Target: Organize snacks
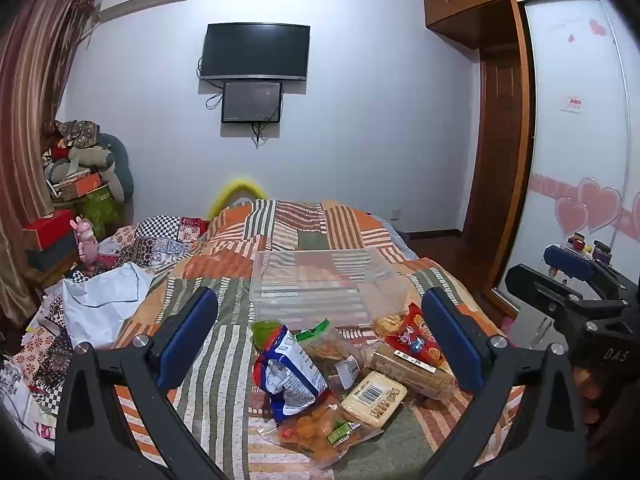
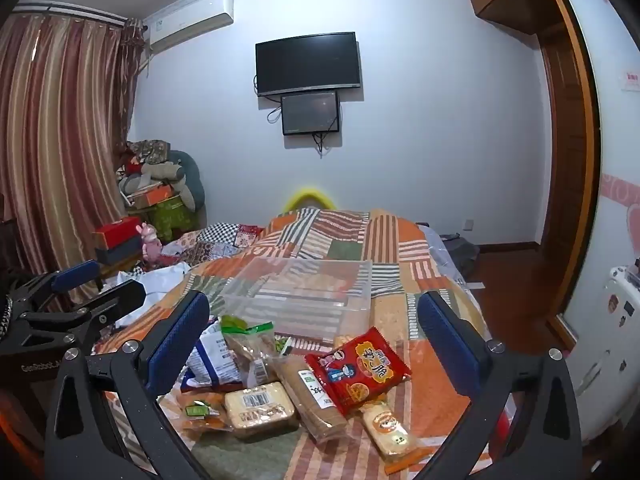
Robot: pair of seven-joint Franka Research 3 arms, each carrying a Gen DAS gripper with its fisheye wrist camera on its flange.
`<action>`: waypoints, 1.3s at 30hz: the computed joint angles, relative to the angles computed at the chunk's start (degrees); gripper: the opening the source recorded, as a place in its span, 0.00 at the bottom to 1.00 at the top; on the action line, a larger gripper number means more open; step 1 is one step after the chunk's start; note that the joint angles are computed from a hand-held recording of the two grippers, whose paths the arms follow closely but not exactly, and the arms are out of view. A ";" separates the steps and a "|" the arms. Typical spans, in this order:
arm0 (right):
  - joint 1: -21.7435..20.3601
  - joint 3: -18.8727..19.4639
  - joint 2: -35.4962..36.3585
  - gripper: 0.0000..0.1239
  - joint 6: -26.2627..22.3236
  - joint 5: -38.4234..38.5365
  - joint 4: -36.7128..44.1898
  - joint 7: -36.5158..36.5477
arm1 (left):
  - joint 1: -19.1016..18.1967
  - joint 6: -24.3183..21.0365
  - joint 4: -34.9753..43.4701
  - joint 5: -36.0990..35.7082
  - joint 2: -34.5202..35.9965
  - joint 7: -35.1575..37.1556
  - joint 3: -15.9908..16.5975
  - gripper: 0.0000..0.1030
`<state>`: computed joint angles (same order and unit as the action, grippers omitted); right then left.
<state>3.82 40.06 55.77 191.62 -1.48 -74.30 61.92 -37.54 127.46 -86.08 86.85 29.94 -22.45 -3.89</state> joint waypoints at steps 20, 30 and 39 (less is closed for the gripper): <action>-2.09 2.52 0.19 0.83 0.55 -3.23 -1.36 1.17 | -0.73 -1.05 0.10 1.92 0.16 0.26 0.13 1.00; -2.04 2.59 0.08 0.83 0.88 -4.02 -1.63 1.47 | -0.85 -1.28 0.26 2.03 0.16 0.32 0.02 1.00; -2.17 2.86 0.55 0.83 0.43 -3.95 -1.21 1.37 | -0.79 -0.85 0.96 1.64 0.59 0.50 0.20 1.00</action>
